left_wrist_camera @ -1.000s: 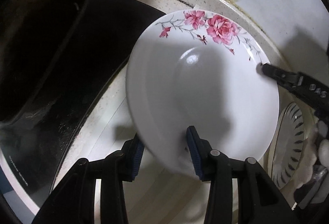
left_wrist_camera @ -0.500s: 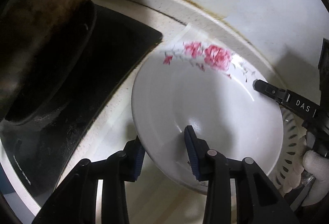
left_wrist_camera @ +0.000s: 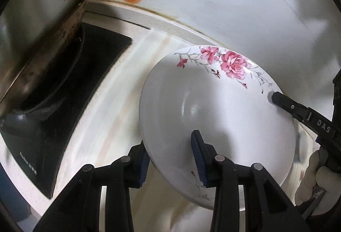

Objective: Organize plates and bowls

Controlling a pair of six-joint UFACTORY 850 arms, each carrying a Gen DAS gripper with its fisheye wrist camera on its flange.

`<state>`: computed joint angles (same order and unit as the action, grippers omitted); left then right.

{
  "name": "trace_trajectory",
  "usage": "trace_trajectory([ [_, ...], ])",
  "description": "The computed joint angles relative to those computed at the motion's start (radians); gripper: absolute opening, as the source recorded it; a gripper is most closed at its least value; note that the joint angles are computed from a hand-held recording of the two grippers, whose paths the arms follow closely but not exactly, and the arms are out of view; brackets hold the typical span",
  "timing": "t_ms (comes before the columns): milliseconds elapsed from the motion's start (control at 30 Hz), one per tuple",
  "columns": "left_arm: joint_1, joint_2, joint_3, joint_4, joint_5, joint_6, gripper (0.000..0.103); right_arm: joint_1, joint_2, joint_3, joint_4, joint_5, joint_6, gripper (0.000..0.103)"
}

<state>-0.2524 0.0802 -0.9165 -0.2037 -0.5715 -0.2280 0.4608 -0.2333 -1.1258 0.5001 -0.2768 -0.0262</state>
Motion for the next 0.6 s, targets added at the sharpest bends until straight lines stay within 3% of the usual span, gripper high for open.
trace_trajectory([
  [100,-0.027,0.062,0.034,-0.028,-0.031,0.035,0.034,0.02,0.122,0.116,-0.08,0.028,0.137,0.012],
  [200,-0.063,0.12,0.074,-0.032,-0.059,0.056,0.034,0.059,0.25,0.24,-0.268,0.048,0.384,0.012],
  [367,-0.111,0.182,0.137,-0.023,-0.086,0.076,0.034,0.141,0.426,0.41,-0.563,0.015,0.775,0.012],
  [600,-0.178,0.195,0.199,-0.001,-0.123,0.075,0.034,0.245,0.551,0.597,-0.723,0.027,1.13,0.011],
])
